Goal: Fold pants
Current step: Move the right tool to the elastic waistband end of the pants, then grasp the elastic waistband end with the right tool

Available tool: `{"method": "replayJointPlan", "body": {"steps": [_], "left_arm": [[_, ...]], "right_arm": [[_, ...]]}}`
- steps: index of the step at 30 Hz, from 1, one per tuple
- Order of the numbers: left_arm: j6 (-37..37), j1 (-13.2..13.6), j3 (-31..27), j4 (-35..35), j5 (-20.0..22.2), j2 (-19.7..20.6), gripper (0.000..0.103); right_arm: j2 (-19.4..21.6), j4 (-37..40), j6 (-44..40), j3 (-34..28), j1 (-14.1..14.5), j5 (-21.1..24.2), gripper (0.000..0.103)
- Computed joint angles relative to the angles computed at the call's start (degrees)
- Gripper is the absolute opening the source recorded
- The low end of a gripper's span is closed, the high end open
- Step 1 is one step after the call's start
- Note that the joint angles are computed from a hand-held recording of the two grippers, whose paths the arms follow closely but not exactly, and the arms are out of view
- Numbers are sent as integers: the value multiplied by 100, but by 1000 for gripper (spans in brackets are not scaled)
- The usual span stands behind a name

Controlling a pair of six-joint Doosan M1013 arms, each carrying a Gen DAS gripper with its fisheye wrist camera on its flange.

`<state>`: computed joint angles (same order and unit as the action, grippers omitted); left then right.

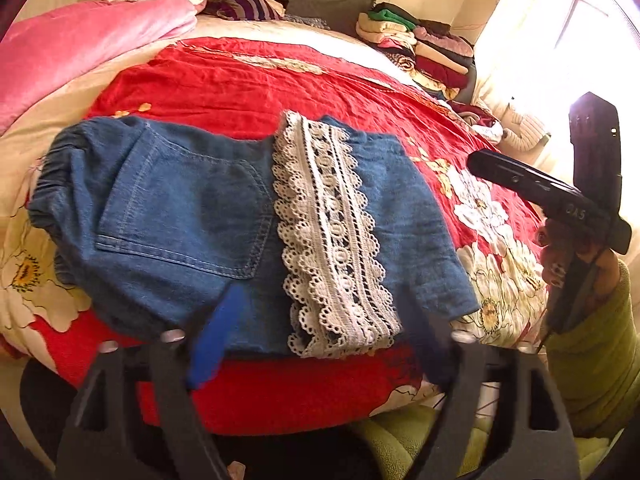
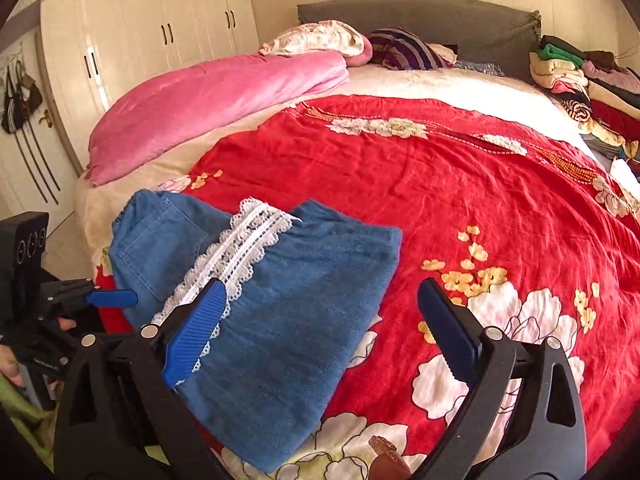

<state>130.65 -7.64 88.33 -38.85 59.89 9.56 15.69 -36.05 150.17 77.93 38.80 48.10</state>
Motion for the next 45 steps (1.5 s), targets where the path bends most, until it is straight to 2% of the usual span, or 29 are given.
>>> {"method": "replayJointPlan", "body": {"steps": [5,8,14,19,27,35,36,38,40,41,42,45], "left_arm": [[-4,54,11,-17,-103,-49,87],[-18,86,17,-16,-198,-76,94],[-79,168,29,92,-452,-115,94],[-261,302,-15,108,-491,-75,94],[-810,605,-67,236,-687,39,95],[-956,909,-125,-452,-422,260,92],[-945,911,-131,-476,-411,277,89],[-930,905,-141,-574,-354,312,63],[-913,911,-189,-681,-198,390,61],[-937,885,-195,-630,-193,408,50],[-933,876,-205,-641,-132,443,46],[-950,841,-190,-573,-154,475,45]], "right_arm": [[79,-19,-127,-210,26,-15,94],[167,43,-307,-392,30,-29,94],[447,214,-840,-890,51,31,94],[706,599,-1395,-1308,28,65,94],[1273,1372,-2472,-2204,-45,400,94],[1949,2177,-3604,-3272,-105,908,94],[2073,2340,-3791,-3472,-124,1025,94],[2256,2476,-3973,-3769,-146,1220,94],[2468,2778,-4265,-4116,-191,1418,94],[2574,2904,-4359,-4289,-212,1542,94],[2678,2971,-4412,-4459,-221,1664,94],[3071,3256,-4684,-5117,-251,2115,94]]}}
